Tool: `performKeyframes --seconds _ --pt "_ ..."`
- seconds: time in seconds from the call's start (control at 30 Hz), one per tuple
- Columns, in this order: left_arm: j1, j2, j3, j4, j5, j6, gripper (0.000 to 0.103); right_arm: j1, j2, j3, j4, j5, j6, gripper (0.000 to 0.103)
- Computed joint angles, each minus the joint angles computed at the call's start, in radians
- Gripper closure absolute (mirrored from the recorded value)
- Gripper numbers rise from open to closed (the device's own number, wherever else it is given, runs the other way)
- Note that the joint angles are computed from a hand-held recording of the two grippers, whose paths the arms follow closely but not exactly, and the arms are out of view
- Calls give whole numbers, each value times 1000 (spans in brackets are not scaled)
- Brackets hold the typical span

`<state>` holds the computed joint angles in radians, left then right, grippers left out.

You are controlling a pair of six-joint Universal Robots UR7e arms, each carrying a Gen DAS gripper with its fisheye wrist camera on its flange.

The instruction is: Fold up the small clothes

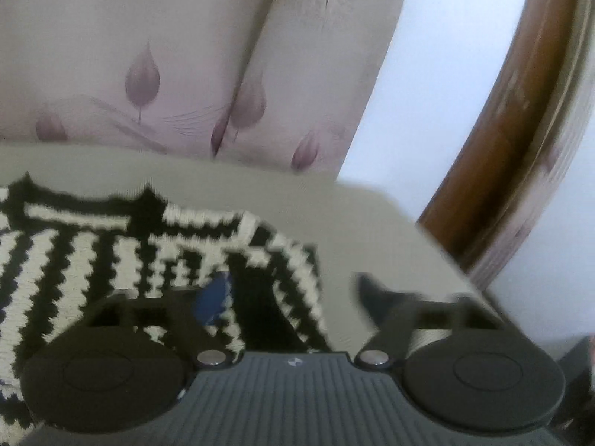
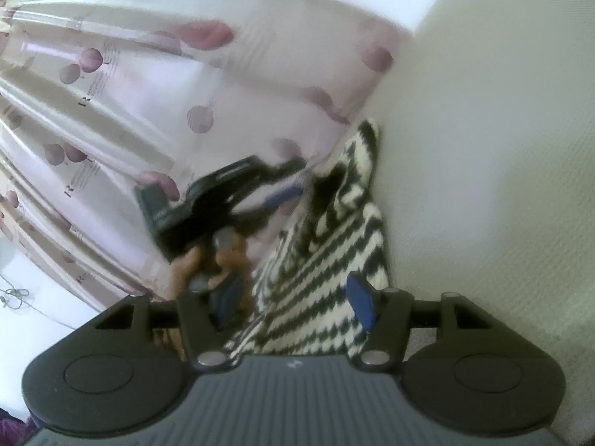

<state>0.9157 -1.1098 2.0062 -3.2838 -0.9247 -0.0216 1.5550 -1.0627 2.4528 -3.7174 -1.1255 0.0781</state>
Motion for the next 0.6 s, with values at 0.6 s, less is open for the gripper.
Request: performKeyframes --seconds 0.6 --pt "93 -265 227 -386 475 272 2 249 294 -728 602 -443 -290 37"
